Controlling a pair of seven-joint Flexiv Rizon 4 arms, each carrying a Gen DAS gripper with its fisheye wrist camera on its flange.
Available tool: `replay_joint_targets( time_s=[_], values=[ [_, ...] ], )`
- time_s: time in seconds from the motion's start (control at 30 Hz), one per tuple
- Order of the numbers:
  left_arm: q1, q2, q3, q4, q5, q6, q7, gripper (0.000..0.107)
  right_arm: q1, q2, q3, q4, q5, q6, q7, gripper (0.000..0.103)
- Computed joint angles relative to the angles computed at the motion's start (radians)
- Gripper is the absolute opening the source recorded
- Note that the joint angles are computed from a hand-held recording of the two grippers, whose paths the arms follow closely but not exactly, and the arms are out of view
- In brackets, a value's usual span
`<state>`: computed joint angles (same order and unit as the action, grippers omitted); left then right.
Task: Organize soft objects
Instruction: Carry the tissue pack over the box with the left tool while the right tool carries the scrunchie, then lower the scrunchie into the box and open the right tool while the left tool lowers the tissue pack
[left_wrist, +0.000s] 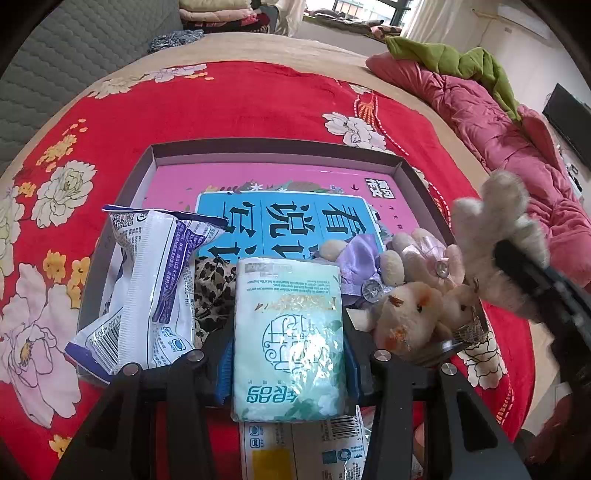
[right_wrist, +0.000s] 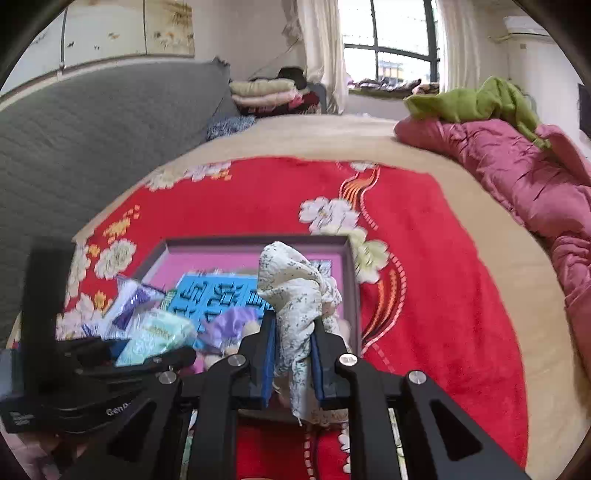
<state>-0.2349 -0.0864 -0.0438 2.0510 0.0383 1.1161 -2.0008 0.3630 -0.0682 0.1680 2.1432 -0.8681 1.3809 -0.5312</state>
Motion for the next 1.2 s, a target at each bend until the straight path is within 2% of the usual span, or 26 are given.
replay_joint_targets(
  time_s=[0.43, 0.73, 1.2],
  values=[
    [0.008, 0.007, 0.004, 0.017, -0.001, 0.022, -0.012, 0.048, 0.050, -0.055, 0.025, -0.001, 0.184, -0.007, -0.141, 0.019],
    [0.008, 0.007, 0.003, 0.018, 0.006, 0.027, -0.015, 0.048, 0.071, -0.071, 0.007, 0.012, 0.213, 0.042, -0.155, 0.021],
    [0.006, 0.001, 0.004, 0.013, 0.006, 0.028, -0.021, 0.048, 0.073, -0.041, -0.014, 0.035, 0.160, 0.088, -0.126, 0.043]
  ],
)
